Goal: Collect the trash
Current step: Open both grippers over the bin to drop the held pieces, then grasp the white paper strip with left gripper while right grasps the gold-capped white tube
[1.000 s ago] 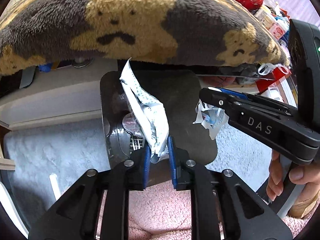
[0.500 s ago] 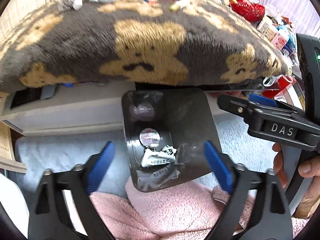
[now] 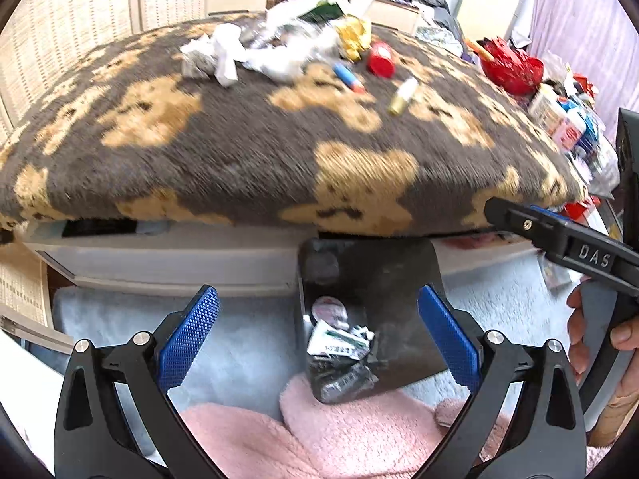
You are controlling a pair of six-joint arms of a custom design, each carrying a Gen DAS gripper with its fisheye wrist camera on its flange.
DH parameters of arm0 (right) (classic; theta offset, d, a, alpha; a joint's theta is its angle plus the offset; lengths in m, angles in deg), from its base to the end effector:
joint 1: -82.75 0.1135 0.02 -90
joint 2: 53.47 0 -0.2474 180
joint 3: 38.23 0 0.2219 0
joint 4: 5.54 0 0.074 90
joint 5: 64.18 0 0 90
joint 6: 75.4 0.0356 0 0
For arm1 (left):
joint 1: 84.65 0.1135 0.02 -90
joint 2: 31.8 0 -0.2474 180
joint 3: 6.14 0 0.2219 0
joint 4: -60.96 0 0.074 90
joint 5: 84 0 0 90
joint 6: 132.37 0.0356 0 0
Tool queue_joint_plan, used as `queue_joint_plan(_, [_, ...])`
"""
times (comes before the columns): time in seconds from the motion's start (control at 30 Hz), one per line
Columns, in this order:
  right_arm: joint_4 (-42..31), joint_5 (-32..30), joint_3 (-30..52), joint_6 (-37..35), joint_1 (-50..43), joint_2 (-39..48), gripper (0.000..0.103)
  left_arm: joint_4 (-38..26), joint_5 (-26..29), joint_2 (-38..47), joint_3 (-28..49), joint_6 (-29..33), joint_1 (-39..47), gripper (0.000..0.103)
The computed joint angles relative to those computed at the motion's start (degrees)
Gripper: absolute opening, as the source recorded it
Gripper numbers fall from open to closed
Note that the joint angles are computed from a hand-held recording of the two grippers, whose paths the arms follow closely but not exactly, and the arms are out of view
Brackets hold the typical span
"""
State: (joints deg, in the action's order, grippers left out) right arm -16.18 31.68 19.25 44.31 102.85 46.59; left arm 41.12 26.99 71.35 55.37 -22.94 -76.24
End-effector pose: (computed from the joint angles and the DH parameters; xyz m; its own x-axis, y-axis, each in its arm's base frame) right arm 0.2756 0.0970 0.1193 -0.7943 0.2343 -0.5606 0.1257 0.9660 0.2257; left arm 0.2920 0.0303 0.1127 -0.8088 0.1944 -0.5550 0.3199 0.9373 -0.1380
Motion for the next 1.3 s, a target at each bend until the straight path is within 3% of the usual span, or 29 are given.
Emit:
queue_joint_plan(0.43, [-3.2, 0.6, 20.0, -3.2, -1.5, 11.8, 0.099, -4.6, 0.9, 11.4, 21.3, -2.0, 2.2, 0.092])
queue_joint_plan(0.53, [-4.1, 0.3, 24.2, -3.7, -1.7, 14.9, 0.091, -5.5, 0.7, 14.7, 26.9, -2.7, 2.0, 0.081])
queue_joint_plan(0.73, [-6.7, -0.2, 30.4, -4.1, -1.4, 20.0, 0.056, -9.5, 1.6, 21.9, 38.4, -3.5, 1.0, 0.049])
queue_joint_plan(0.8, [-8.3, -0.7, 32.4, -3.5, -1.6, 21.7, 0.046, -10.2, 1.5, 23.5, 40.8, -3.4, 0.5, 0.044])
queue_joint_plan(1.1, [-8.8, -0.1, 37.0, -2.0, -2.0, 25.4, 0.045, -14.3, 1.3, 32.2, 52.9, -4.2, -0.7, 0.035])
queue_joint_plan(1.27, [-10.5, 2.6, 41.6, -2.9, -1.5, 28.4, 0.044, -16.9, 0.9, 36.3, 59.4, -3.9, -1.2, 0.017])
queue_joint_plan(1.3, [-10.9, 3.3, 42.0, -3.2, -1.3, 28.6, 0.039, -17.1, 0.9, 36.7, 60.1, -3.8, -1.3, 0.014])
